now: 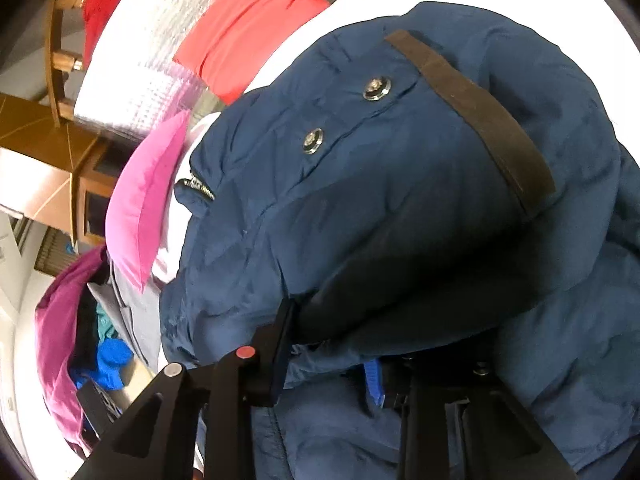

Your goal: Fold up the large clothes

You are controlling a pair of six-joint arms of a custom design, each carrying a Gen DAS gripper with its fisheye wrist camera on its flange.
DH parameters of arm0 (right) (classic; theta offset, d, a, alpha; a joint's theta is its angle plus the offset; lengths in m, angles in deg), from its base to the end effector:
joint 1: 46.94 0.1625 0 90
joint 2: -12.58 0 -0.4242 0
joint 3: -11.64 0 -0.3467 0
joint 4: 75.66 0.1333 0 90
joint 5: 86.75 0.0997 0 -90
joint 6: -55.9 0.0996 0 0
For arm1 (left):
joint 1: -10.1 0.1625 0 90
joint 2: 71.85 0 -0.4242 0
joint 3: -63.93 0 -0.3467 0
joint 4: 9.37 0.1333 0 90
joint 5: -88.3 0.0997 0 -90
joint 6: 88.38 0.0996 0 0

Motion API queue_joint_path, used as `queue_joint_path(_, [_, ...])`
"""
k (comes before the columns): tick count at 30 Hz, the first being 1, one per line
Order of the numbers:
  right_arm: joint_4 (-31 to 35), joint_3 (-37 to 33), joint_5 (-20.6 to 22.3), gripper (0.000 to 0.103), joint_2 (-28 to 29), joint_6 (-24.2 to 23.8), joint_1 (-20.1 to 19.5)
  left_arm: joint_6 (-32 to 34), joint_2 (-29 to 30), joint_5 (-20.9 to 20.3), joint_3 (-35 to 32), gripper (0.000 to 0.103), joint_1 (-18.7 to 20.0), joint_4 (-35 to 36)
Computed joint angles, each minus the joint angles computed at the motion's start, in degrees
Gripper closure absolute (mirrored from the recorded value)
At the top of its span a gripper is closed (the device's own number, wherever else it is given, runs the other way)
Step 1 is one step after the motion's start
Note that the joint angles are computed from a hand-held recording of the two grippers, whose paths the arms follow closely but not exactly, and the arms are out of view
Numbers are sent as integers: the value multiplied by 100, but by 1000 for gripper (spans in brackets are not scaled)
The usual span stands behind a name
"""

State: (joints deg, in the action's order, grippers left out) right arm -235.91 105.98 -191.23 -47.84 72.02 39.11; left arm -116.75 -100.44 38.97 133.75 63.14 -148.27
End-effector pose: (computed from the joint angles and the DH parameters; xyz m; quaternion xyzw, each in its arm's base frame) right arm 0.0644 -0.6405 0.3193 -0.2029 -0.9213 0.3202 0.0863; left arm -0.2878 -0.7122 0.0754 0.0469 0.9347 -0.2399 0.2580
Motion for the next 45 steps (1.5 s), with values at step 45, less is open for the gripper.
queue_joint_path(45, [-140,-626,-2366,34,104,-1139,84,-88,-317,1963,175,29,-71,920])
